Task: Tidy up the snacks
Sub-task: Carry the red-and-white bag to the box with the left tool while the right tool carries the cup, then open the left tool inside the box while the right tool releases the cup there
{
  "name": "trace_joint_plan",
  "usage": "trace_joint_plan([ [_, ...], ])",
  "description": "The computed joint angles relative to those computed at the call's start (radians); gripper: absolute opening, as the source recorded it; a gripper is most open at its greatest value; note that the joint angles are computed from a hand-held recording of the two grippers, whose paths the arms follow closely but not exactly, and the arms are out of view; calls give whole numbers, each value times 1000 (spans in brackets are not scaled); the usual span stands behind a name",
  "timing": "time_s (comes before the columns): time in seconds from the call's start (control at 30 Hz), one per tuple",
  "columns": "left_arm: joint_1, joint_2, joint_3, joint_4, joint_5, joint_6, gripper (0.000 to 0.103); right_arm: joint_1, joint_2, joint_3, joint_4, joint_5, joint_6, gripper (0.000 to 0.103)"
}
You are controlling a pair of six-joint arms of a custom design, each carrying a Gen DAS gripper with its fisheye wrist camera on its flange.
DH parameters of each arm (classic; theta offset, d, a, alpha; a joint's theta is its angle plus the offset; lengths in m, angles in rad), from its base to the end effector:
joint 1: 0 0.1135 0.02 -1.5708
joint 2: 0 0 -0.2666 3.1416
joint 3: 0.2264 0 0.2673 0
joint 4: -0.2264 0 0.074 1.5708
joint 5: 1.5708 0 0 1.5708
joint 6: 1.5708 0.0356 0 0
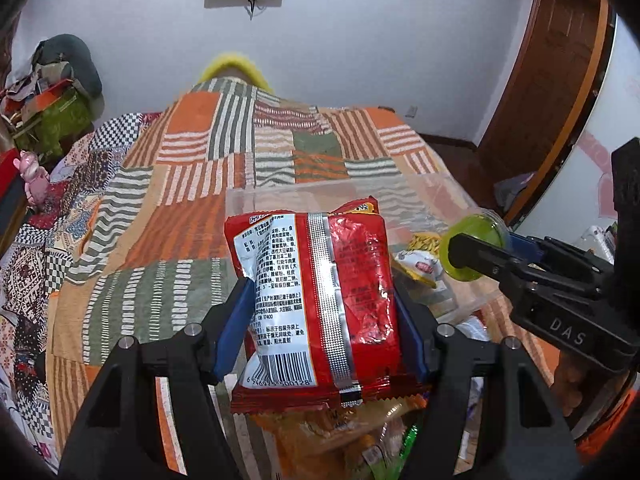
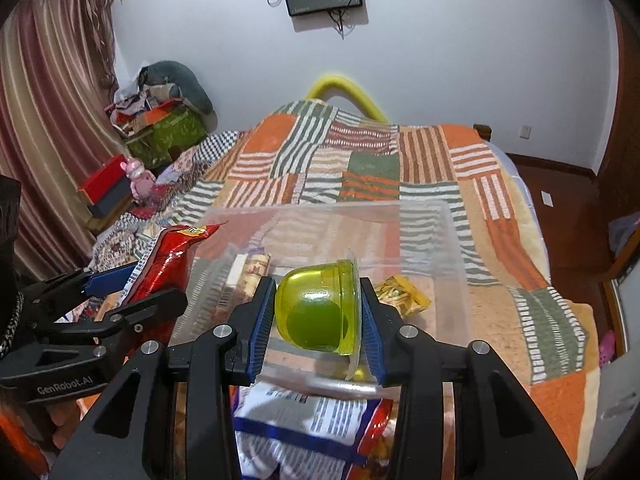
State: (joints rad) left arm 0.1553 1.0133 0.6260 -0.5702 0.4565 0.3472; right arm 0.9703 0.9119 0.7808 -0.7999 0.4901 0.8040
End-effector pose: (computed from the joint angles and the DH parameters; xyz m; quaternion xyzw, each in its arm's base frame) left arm 0.2038 0.0160 0.2103 0.1570 0.9178 -0.1358 0.3384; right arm 0.1188 0.1438 0.2652 -0.0005 0.9241 0.0911 0.3712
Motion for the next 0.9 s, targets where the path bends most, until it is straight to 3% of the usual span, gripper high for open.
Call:
trace_joint_plan([
  [0.23,-71,58,-12,71,-59,-34,65,-65,13,-44,48,-86,-20,37],
  [0.47,-76,80,-6,74,-71,-50,65,-58,18,-53,34,-111,-10,38],
  [0.67,-32,64,12,13,-33,-20,65,-21,20,-18,-22,-51,2,41],
  [0.8,7,18,22,-47,3,17,65,44,8,34,-105,31,29,53],
  [0.9,30,-26,29,-95,17,49,65,119,-6,75,-187,104,72,55],
])
